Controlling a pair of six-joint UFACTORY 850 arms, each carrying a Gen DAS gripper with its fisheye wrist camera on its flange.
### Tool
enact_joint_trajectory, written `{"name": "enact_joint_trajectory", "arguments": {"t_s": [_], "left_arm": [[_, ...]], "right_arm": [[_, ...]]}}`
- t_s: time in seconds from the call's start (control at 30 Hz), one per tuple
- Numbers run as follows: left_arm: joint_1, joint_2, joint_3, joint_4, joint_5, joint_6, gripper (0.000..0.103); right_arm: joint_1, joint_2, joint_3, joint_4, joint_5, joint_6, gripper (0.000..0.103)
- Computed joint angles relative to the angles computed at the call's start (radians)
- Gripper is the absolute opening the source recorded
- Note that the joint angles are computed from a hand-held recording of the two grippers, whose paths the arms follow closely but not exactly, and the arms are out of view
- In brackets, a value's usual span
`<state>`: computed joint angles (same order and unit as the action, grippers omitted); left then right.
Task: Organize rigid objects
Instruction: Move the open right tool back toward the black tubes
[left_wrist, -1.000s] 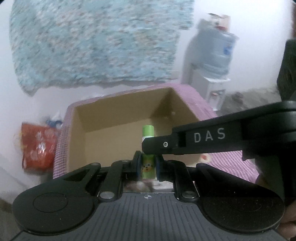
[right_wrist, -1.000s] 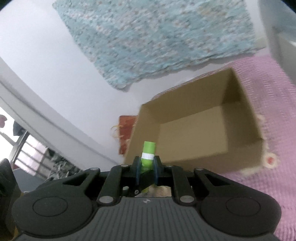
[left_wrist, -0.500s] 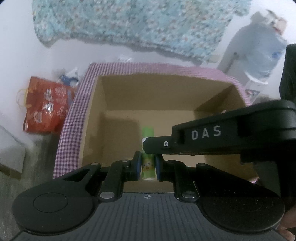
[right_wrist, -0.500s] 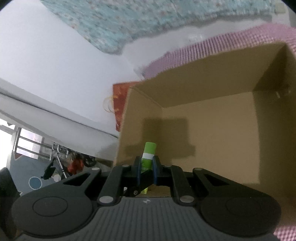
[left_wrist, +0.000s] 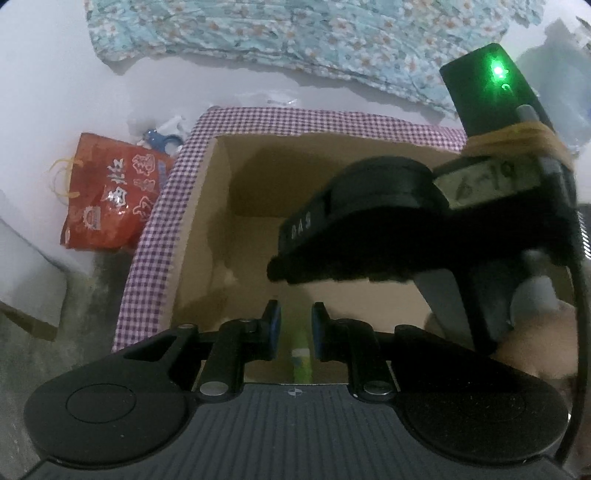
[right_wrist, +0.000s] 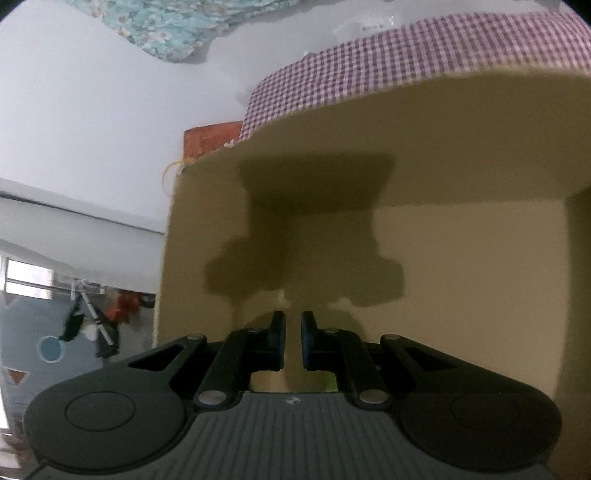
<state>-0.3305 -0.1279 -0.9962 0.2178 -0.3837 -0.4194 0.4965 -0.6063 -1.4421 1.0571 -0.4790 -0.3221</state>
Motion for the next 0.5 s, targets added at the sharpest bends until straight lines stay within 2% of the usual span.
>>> {"name": "enact_joint_trajectory", "arguments": {"t_s": [0.23, 0.37, 0.5], "left_arm": [[0.019, 0.077, 0.054, -0.103, 0.048, 0.097, 0.021], [0.016, 0.139, 0.097, -0.186, 0.070, 0.193, 0.025], [0.005, 0.212, 0.152, -0.265, 0.085, 0.308, 0.030]], "right_arm": [[-0.014, 0.097, 0.095, 0.164, 0.037, -0.182, 0.011], [-0.032, 0.220, 0.225, 0.342, 0.052, -0.348, 0.012], [-0.037, 0.389, 0.406, 0.555, 0.073, -0.551, 0.012]]}}
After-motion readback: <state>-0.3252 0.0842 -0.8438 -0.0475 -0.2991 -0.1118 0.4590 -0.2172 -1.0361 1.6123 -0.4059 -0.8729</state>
